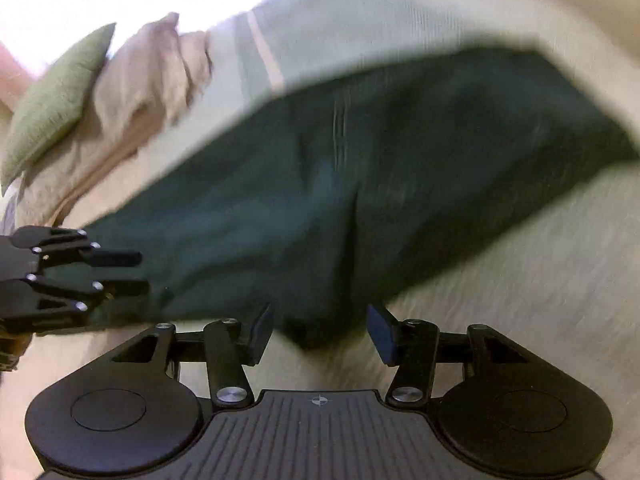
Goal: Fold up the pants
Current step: 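Open both grippers, smooth the folded jeans and withdraw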
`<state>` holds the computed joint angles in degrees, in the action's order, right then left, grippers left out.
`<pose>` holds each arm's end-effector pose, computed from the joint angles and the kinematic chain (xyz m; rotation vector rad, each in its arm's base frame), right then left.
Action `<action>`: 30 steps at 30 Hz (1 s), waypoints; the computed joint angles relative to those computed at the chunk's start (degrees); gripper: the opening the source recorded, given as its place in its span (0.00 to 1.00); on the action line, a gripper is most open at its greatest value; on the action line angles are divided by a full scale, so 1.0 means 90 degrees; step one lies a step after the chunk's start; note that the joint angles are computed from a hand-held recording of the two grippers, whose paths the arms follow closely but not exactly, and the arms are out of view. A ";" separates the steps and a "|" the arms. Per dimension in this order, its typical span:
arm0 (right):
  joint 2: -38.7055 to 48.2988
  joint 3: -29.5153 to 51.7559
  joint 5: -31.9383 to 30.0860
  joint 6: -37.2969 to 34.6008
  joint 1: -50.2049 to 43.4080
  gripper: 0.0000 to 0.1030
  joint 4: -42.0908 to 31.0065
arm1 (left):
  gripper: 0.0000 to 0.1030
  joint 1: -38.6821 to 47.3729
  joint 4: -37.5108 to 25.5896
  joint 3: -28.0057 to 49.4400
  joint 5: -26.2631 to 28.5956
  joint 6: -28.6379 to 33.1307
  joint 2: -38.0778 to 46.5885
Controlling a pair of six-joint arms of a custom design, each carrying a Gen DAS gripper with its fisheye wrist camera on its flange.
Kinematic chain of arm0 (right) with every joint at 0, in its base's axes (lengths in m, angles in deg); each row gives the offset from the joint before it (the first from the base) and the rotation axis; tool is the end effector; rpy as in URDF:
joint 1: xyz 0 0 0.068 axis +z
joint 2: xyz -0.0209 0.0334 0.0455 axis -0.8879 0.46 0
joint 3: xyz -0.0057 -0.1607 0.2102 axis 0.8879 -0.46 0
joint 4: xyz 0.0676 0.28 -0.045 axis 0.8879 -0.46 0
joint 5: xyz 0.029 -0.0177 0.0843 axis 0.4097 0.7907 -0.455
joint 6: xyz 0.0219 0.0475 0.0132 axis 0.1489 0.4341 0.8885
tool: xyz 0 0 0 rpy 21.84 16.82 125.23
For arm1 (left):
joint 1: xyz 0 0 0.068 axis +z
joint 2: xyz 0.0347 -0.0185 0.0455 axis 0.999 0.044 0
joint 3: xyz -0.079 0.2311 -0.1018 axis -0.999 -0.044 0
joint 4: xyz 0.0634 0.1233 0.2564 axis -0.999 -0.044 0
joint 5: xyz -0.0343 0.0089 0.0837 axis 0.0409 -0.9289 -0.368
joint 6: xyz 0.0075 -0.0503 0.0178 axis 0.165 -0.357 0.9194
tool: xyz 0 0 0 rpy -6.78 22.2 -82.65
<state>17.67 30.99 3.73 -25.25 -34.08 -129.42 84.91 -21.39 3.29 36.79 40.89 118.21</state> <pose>0.2579 0.1403 0.2908 0.1024 2.5538 0.4392 0.3628 -0.0331 0.2717 1.1636 2.3037 -0.4191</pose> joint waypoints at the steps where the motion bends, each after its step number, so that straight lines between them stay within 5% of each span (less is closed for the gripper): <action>1: 0.0064 0.0180 0.0095 -0.0242 -0.0155 0.49 -0.0001 | 0.27 -0.0165 0.0145 -0.0008 0.0075 -0.0210 -0.0006; 5: 0.1229 0.1243 -0.0040 -0.1619 -0.0903 0.49 0.0264 | 0.27 -0.1013 0.0936 -0.0145 0.0107 -0.1099 0.0098; 9: 0.2786 0.1955 -0.1233 -0.2738 -0.1663 0.49 0.0787 | 0.28 -0.1534 0.1482 -0.0198 -0.0431 -0.1551 0.0708; 14: 0.3155 0.1969 -0.0818 -0.3525 -0.2570 0.49 0.1018 | 0.36 -0.0403 0.1139 -0.0132 -0.0381 -0.1231 0.0938; 18: 0.2911 0.1759 -0.0392 -0.3645 -0.3104 0.40 0.0936 | 0.32 0.0741 0.0795 0.0111 -0.1285 -0.0681 0.0990; 20: 0.2632 0.1642 0.0369 -0.3592 -0.2781 0.40 0.0874 | 0.32 0.1274 0.0733 0.0234 -0.1645 -0.0432 0.1008; 24: 0.1846 0.1067 -0.0046 -0.3234 -0.1701 0.40 0.1304 | 0.31 0.2093 0.0692 0.0465 -0.1821 -0.0031 0.1028; 30: 0.2396 0.0858 0.0305 -0.2587 0.0196 0.40 0.1228 | 0.32 0.3328 0.0561 0.0737 -0.1608 0.0886 0.1418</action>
<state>39.24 38.71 6.48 -48.54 -32.32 -118.37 114.86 -16.35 9.93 22.32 48.86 130.98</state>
